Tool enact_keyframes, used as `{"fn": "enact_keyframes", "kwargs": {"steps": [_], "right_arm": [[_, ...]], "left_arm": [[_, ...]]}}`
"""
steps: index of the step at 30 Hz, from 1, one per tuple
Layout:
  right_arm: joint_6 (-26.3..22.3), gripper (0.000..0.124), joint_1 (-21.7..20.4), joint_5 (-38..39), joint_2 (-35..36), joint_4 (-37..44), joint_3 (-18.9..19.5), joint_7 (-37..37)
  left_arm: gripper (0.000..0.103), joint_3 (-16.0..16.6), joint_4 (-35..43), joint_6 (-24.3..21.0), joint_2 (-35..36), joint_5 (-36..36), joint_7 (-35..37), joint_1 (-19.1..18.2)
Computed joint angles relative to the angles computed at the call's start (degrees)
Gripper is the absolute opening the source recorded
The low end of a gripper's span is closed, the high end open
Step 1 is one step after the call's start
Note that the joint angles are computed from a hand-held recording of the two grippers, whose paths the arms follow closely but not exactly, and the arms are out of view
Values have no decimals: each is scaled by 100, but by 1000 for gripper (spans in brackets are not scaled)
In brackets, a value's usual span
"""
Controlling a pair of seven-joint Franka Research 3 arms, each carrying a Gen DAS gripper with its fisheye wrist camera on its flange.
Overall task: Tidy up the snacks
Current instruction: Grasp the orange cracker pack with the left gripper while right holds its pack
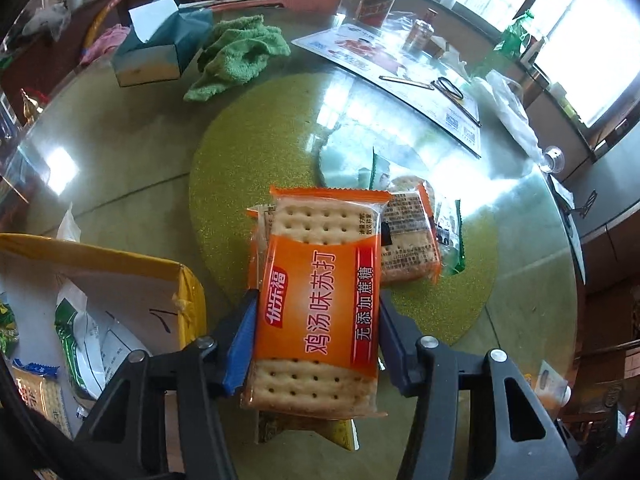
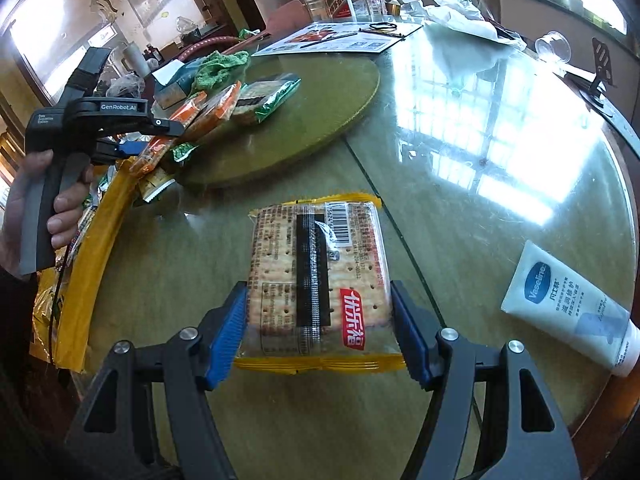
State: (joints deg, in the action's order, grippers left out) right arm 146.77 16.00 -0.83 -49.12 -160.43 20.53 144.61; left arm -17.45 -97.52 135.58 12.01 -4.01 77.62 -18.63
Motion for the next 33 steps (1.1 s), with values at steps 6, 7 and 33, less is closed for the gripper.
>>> {"fn": "enact_keyframes", "kwargs": {"steps": [6,7,33], "right_arm": [[12,69,-10,-24,-44,-33,14,26],[-11,69,-7,-25,-49,-26,25,36],[674,69,597,131,878,478,228,574]], "left_arm": [[54,-7,-558,405,-489,-234,5,51],[54,-5,-742,468,-686,-377,64,76],[53,1660,-5769,1097,-6373,-1013,-583,-417]]}}
